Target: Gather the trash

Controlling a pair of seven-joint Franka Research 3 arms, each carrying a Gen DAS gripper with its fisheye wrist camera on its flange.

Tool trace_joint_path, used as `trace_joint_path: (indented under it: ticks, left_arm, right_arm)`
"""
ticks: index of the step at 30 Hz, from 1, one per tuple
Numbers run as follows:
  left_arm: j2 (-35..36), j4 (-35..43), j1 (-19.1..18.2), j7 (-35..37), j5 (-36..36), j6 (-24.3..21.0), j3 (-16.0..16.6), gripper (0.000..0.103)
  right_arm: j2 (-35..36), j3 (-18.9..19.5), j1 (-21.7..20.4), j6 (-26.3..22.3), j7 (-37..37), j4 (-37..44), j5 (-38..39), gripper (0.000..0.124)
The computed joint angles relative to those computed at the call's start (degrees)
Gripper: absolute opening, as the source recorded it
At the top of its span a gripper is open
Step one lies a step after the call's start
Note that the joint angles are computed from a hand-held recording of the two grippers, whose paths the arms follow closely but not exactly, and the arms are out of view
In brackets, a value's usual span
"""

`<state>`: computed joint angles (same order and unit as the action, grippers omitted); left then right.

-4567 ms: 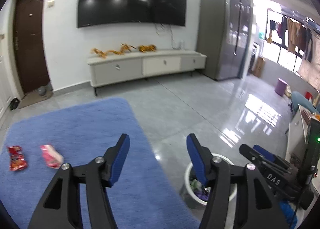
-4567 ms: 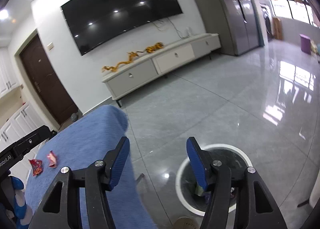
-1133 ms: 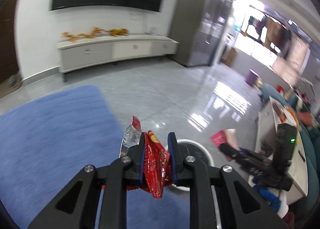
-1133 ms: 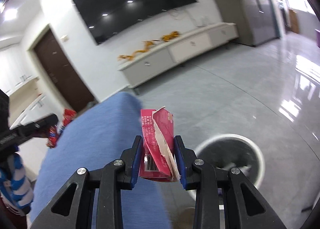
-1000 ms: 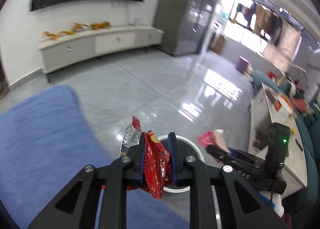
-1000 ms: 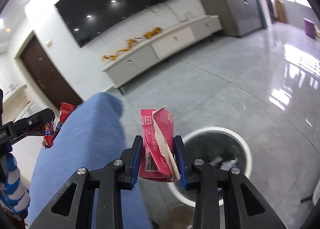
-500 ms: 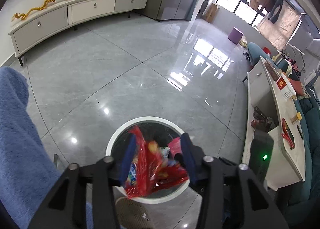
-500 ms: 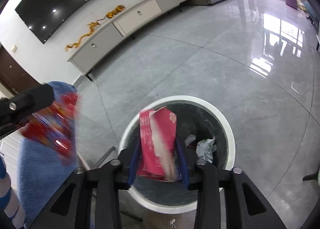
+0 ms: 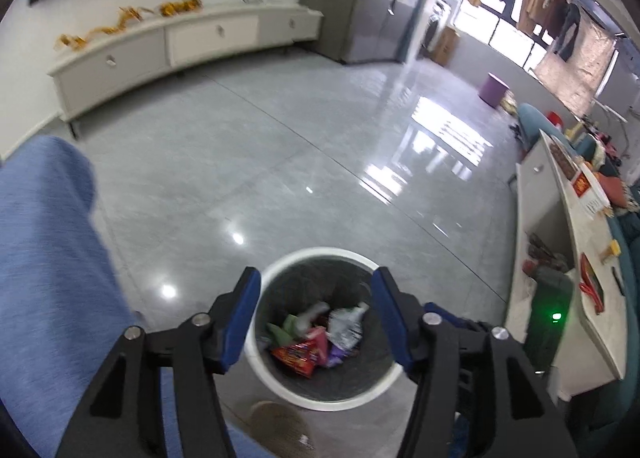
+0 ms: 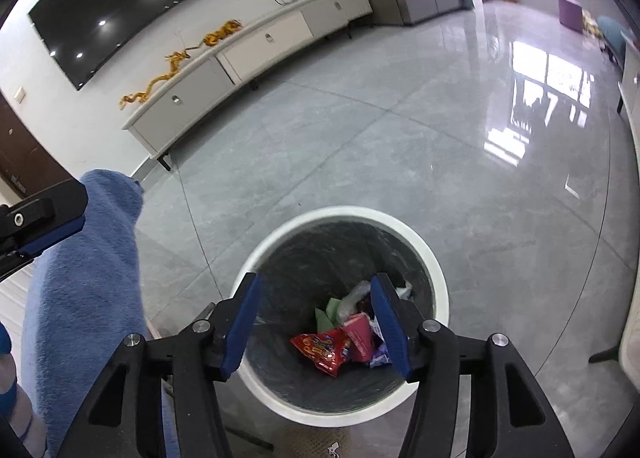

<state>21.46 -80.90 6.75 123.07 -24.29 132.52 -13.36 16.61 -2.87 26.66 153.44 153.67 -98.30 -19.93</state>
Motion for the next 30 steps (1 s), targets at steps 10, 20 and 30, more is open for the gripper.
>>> trace_joint_path:
  ticks: [10,20,30]
  left_arm:
    - [-13.75,-15.65,3.01,3.24,-4.75,15.48,4.63,0.073]
    - [-21.57,-23.63,5.0,7.71,-11.68,23.62,11.4,0.073]
    - [-24.54,-26.87,6.07,7.37,-13.67,29.03,15.69,0.086]
  right_arm:
    - [2.9,0.76,5.26,-5.91,-0.62,12.45,-7.83,0.069]
    - [12.0,0.34,12.56,-12.36,-7.65,31.01,-9.82,0.085]
    - [18.16,-3.72,19.21,-17.75,-10.32,43.8,-13.13,0.095]
